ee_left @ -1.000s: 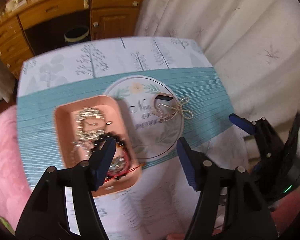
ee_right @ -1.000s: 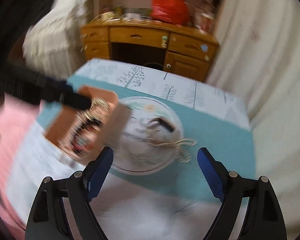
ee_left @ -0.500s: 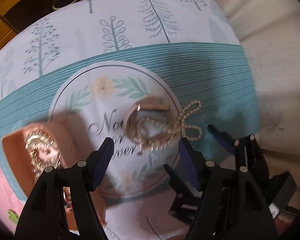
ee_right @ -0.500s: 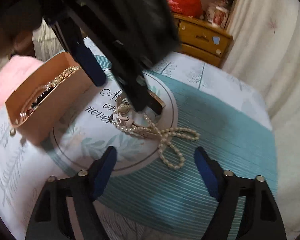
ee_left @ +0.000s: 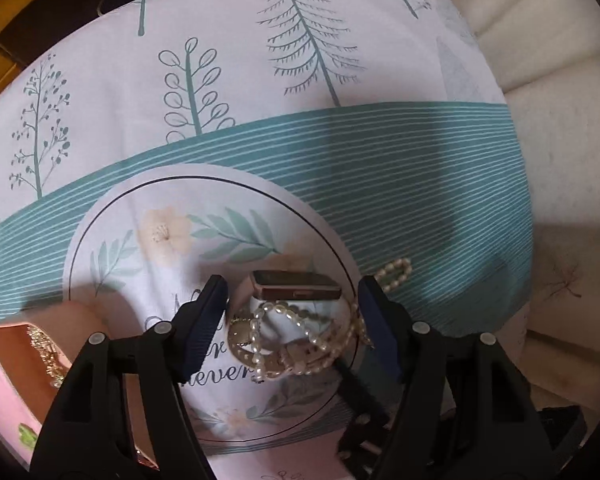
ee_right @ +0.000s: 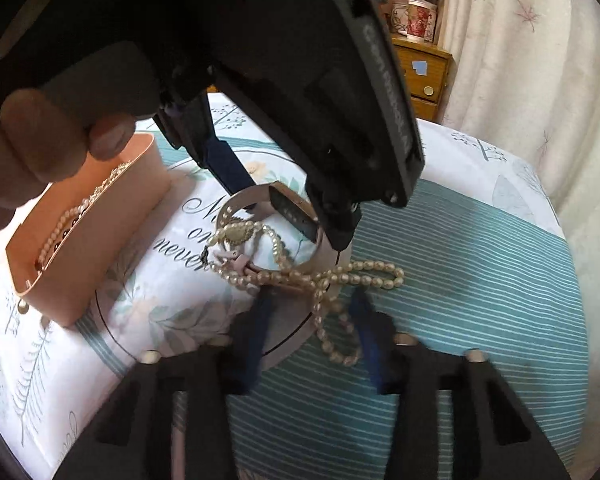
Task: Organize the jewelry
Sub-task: 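Grasp the white-strap watch with the left tool while the right tool grasps the pearl necklace, then lower the watch and pearl necklace into the pink box and open both tools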
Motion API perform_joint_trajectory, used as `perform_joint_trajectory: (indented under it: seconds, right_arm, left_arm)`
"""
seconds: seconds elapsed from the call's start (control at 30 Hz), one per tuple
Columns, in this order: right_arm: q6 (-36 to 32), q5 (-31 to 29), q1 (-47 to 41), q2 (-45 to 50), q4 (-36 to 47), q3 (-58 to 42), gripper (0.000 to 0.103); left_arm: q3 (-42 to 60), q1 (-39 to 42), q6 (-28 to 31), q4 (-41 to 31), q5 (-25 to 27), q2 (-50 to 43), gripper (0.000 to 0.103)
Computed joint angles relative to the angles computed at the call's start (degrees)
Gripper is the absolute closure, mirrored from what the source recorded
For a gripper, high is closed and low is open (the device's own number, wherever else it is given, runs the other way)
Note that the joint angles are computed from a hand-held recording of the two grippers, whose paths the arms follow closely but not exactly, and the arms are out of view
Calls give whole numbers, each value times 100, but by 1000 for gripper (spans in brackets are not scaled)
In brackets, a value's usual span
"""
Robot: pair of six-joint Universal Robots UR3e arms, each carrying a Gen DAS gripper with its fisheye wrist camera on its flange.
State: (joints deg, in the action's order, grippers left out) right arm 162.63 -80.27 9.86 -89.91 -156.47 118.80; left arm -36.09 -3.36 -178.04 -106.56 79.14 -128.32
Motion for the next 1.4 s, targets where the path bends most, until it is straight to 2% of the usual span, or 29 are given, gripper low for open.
perform_joint_trajectory:
  seconds: [0.07,0.17,0.53,0.97,1.1,1.23,1.4]
  right_arm:
    - [-41,26,-25,72,91,-116,87]
    - [-18,-108,78,240,358,-487,96]
    - [89,248,-248,-138,1516,-747,98]
    - [157,1028,-1097,-1432,2953,-891,98]
    - [240,897,-1061,-1750,3309,-1153,98]
    - [380,794,-892,-2091,3701,-1425,98]
    - [465,665,-568,-2079,3823,-1795,98]
  left_arm:
    - [34,-23,-30,7,31,-21,47]
    - [-14,-4,-69,44,-47,-7,51]
    - [-335,279,-128,-180,-49,555,53]
    - [1471,540,-111,-1759,186,825,53]
    - [1681,844,-18,-2237,192,1234,53]
    - [1662,1112,91,-2453,276,1633,53]
    - [1353,1633,434,-2601,403,2230,53]
